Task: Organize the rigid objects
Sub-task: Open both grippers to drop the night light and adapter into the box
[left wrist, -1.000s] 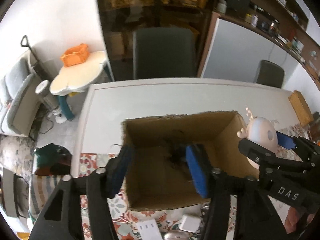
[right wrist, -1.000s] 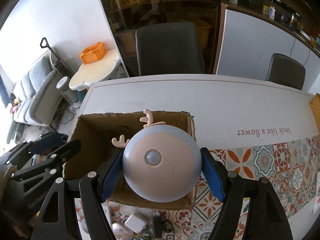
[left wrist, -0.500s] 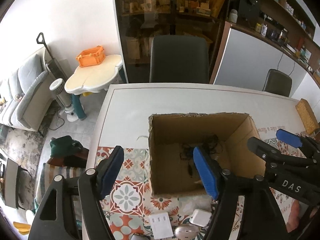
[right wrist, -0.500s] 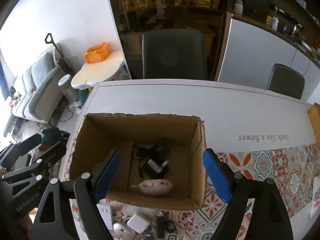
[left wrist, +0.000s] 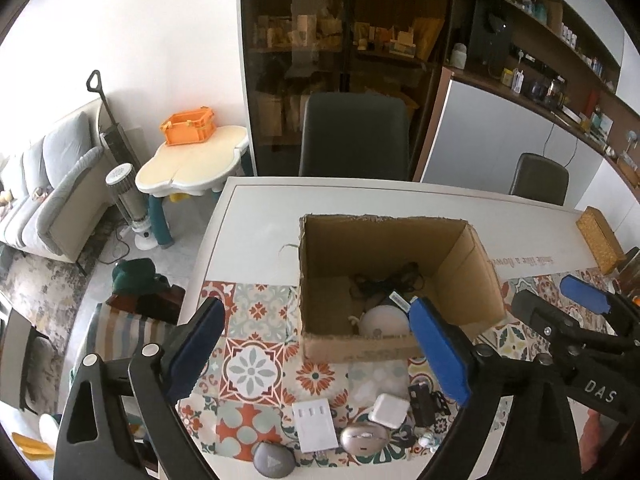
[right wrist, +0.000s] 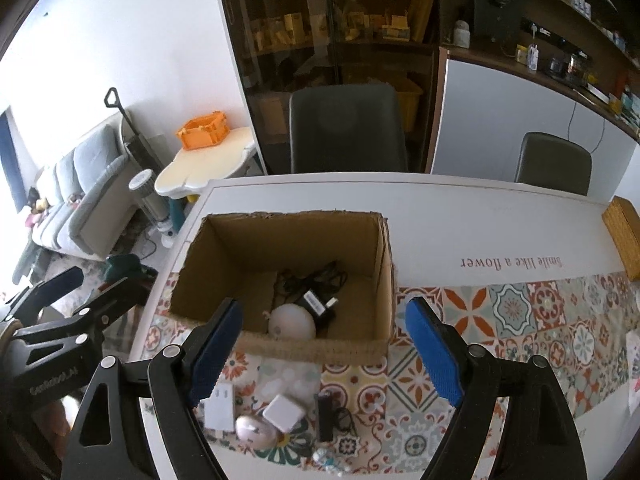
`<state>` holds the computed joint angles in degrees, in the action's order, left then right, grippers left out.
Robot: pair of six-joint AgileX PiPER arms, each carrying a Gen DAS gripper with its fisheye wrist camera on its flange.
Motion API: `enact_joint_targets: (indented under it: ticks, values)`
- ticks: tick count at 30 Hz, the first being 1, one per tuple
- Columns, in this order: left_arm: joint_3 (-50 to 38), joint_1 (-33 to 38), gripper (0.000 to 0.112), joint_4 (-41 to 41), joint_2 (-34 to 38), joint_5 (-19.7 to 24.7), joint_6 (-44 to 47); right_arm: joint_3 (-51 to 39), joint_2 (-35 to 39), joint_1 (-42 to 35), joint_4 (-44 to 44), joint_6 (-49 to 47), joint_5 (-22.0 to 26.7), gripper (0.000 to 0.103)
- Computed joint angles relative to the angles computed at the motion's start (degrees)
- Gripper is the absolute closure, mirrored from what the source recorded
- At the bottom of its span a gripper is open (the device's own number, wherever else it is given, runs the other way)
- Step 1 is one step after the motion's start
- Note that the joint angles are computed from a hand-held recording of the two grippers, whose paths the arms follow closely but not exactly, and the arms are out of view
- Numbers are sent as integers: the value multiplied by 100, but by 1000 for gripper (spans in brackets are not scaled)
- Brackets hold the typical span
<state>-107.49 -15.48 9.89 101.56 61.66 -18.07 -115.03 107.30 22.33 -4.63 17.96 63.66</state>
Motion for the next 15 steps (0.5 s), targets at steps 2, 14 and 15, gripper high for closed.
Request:
enact_joint_targets:
  ticks: [2, 14, 15]
  values:
    - [337, -39, 16, 44, -221, -117, -92, 378, -252, 46, -56, 48, -165, 20]
    - [1952, -509, 15, 612, -1218, -512, -922, 2086, -1267, 368, -368, 151, -787, 20]
    - [2090, -552, 15, 688, -1305, -550, -1024, 2179, -1313, 379, -363, 161, -802, 20]
